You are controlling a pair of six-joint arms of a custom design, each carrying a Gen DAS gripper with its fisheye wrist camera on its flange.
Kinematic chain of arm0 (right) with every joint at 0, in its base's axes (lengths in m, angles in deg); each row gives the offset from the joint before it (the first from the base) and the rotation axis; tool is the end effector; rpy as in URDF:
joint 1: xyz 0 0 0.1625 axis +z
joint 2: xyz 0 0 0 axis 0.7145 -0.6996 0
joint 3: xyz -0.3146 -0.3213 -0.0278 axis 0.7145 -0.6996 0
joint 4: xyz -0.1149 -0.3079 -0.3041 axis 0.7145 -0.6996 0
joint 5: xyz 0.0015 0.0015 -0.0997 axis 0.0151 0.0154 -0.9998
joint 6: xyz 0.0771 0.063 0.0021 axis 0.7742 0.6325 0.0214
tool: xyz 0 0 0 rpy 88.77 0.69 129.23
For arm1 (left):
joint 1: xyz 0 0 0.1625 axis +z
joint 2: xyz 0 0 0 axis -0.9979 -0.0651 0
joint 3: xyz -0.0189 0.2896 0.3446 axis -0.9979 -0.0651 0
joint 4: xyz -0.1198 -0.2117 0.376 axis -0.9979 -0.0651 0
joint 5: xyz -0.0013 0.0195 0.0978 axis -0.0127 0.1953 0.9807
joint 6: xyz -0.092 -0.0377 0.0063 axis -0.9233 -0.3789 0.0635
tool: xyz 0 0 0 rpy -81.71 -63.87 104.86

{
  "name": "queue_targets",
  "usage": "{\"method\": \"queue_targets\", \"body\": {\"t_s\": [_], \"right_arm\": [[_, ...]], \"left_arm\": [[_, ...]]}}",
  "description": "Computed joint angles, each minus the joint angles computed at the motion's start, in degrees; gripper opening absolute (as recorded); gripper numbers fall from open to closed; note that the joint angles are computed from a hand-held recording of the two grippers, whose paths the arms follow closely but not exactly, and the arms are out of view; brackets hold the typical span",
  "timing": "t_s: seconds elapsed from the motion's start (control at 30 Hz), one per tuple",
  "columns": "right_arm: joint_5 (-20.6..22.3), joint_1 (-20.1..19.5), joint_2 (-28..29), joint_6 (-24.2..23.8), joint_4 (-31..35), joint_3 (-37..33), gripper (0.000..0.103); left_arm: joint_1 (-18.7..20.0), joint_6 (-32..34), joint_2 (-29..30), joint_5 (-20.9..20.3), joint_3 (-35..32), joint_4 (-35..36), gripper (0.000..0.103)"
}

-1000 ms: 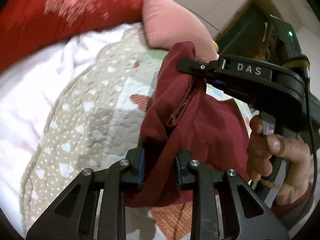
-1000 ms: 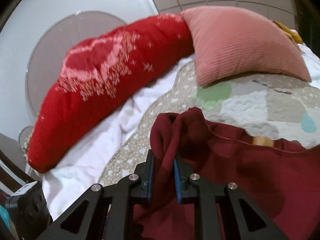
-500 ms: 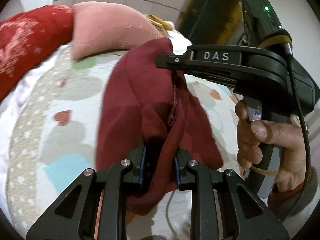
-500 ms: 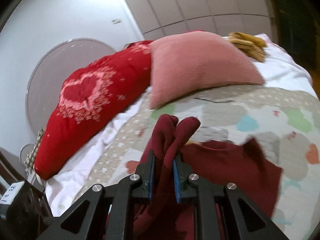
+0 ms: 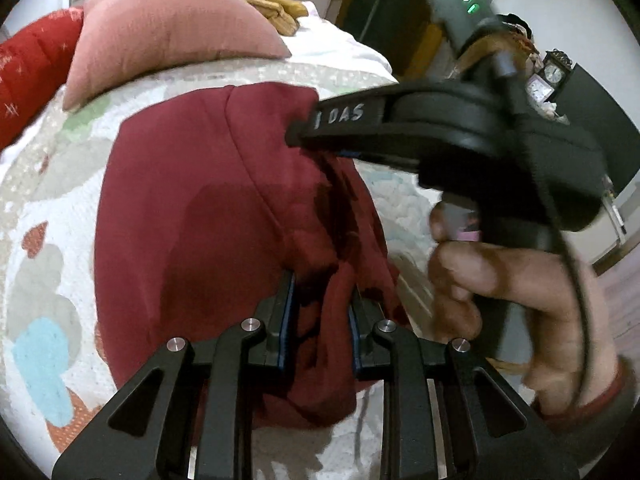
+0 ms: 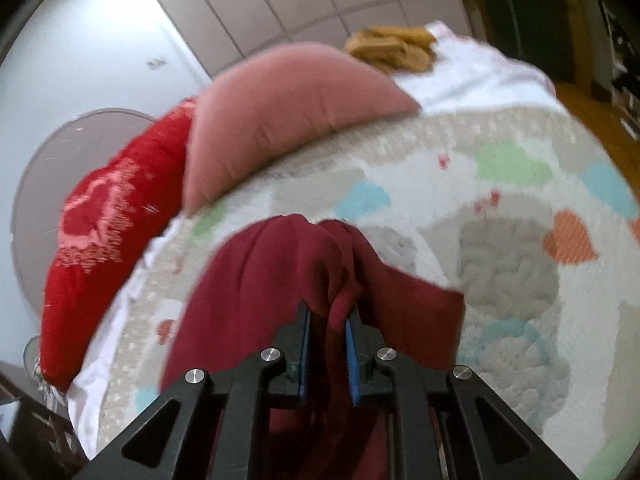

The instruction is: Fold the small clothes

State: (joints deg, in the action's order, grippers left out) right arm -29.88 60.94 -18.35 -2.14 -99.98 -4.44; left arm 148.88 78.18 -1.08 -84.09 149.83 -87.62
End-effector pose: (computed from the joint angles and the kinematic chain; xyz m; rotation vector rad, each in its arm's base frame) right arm 0.3639 -0.8965 0.0881 0.2996 -2.6747 0.8194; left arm -0.2010 -0.7687 0.2405 0.6352 2.6588 -0.5384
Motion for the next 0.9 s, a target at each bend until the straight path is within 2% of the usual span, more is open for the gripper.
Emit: {"method": "queue_targets", "body": {"t_s": [0.07, 0.13, 0.2, 0.23, 0.27, 0.3, 0.33, 0.4, 0.53, 0.67, 0.7, 0.77, 0.8, 0.83, 0.9], "right_arm": [[-0.2, -0.4, 0.1, 1.6, 0.2, 0.2, 0.017], [-0.9, -0.3, -1.5, 1.9, -2.8, 3.1, 0.029], [-2.0, 0.1, -4.0, 2.3, -5.2, 7.0, 0.03], [-1.1, 0.1, -5.7, 2.6, -6.0, 9.6, 0.035], [0.5, 0.2, -8.1, 2.8, -7.3, 13.2, 0.039], [0.9, 0.4, -9.6, 2.9, -8.5, 15.7, 0.047], [1.5, 0.7, -11.3, 2.7, -10.3, 18.9, 0.05], [3.4, 1.1, -13.3, 1.8, -12.1, 23.1, 0.051], [5.8, 1.2, -14.0, 4.2, -10.1, 26.0, 0.062], [4.4, 0.7, -12.3, 9.8, -6.9, 24.9, 0.062], [6.3, 0.2, -12.2, 11.0, -7.0, 25.1, 0.061], [9.7, -0.5, -11.9, 10.7, -8.1, 25.4, 0.039], [8.9, -0.3, -11.9, 9.7, -8.9, 25.6, 0.027], [7.8, 0.0, -12.1, 8.6, -10.4, 26.2, 0.023], [6.5, 0.8, -13.5, 5.5, -13.7, 28.6, 0.02]], "left_arm": [[0.6, -0.4, -1.4, -3.5, -0.3, 2.9, 0.023], [0.6, -0.2, -3.5, -6.1, 0.3, 5.4, 0.034], [0.8, 2.1, -6.4, -8.0, 2.4, 4.7, 0.044], [0.8, 3.4, -8.2, -7.7, 4.0, 3.4, 0.051], [0.7, 4.2, -9.9, -6.9, 5.8, 1.9, 0.053], [0.9, 4.9, -10.9, -6.0, 6.8, 0.5, 0.054], [1.2, 4.9, -11.8, -4.7, 7.6, -0.9, 0.054], [1.9, 4.0, -12.8, -3.1, 8.7, -2.8, 0.054], [3.8, -0.2, -12.2, -2.8, 7.8, -0.7, 0.054], [3.4, 0.4, -11.1, 0.9, 8.6, -0.4, 0.054], [3.4, 0.6, -11.0, 1.1, 8.8, -0.2, 0.054], [3.2, 0.4, -10.8, 1.6, 9.1, 0.1, 0.054], [3.3, 0.5, -10.6, 1.6, 8.8, 0.2, 0.054], [3.2, 0.7, -10.7, 1.6, 8.9, 0.3, 0.054], [2.9, 1.9, -11.1, 1.8, 9.3, -0.8, 0.054]]}}
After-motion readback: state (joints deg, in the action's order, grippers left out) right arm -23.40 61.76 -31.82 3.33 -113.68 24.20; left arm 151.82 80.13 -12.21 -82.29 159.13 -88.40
